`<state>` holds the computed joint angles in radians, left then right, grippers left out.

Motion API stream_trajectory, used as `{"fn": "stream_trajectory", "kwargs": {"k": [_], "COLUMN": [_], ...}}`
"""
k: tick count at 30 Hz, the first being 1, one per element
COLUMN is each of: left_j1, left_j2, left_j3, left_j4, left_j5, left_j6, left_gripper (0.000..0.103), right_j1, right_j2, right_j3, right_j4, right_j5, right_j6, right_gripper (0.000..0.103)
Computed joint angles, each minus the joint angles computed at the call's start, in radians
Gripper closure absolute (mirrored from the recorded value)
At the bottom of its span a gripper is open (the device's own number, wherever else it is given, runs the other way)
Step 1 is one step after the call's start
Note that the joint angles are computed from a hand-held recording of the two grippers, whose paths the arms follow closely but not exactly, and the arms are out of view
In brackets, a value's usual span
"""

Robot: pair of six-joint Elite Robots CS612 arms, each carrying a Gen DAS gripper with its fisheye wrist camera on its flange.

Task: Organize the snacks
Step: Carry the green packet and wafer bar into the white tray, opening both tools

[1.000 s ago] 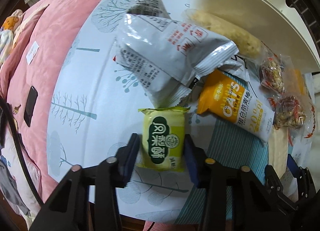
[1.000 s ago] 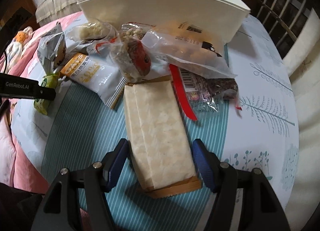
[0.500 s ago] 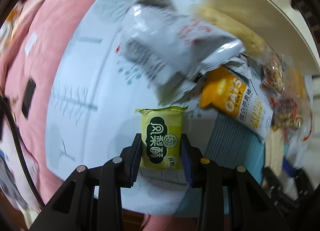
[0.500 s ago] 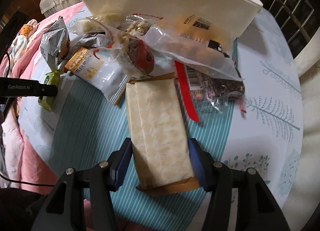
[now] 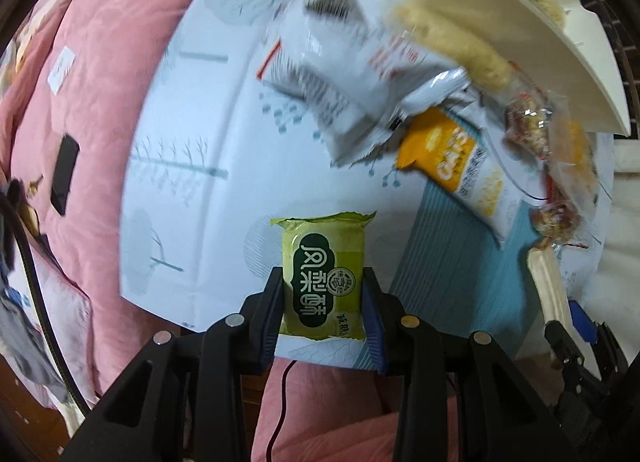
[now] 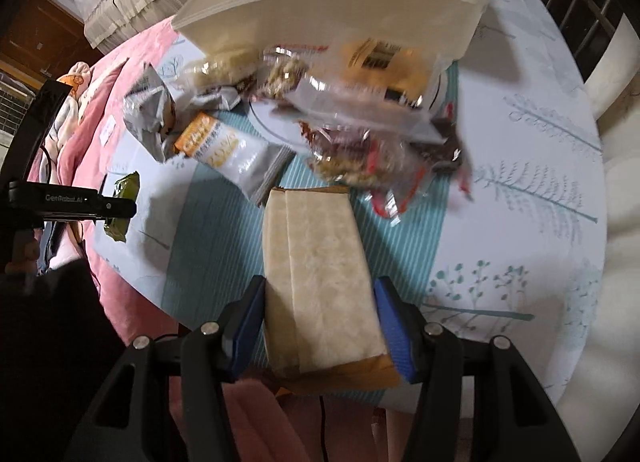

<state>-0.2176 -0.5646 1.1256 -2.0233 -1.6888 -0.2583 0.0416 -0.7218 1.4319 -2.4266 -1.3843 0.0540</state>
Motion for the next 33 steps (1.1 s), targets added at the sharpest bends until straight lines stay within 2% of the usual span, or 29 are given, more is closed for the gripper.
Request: {"fn": "stream_trajectory", "kwargs": {"k": [8,18,24,28,33], "left_j1": [0.001,0.007,0.005,0.004,0.005], "left_j2": [-0.023,-0.023,0.003,0.031,0.095], "left_j3": [-0.056,-0.151,-0.235,-0.3,-0.426], "left_j4": [0.015,0.013,0.007,-0.005,0.014], "left_j5": [0.018,-0.014,-0.022,-0.021,-0.044], "left_j6": [0.163,0.316,0.391,0.414,0.431], "left_gripper": [0.068,0.068,0.068,0.068,0.068], "right_j1": [0.013,0.04,0.049,0.05,0.05], "right_j2": [-0.045,-0.04,-0.02,0.005,0.044], "right_j3": [0.015,-0.04,-0.088,-0.127,-0.188], "right_j4": [-0.047,-0.16,-0.227,-0.274,-0.304], "right_j5": [-0.012,-0.037,-0.062,-0.091,-0.13], "right_j6": [0.004,0.008,0.019,0.056,0.104], "right_gripper": [0.049,0.049,0.049,0.049,0.049]}}
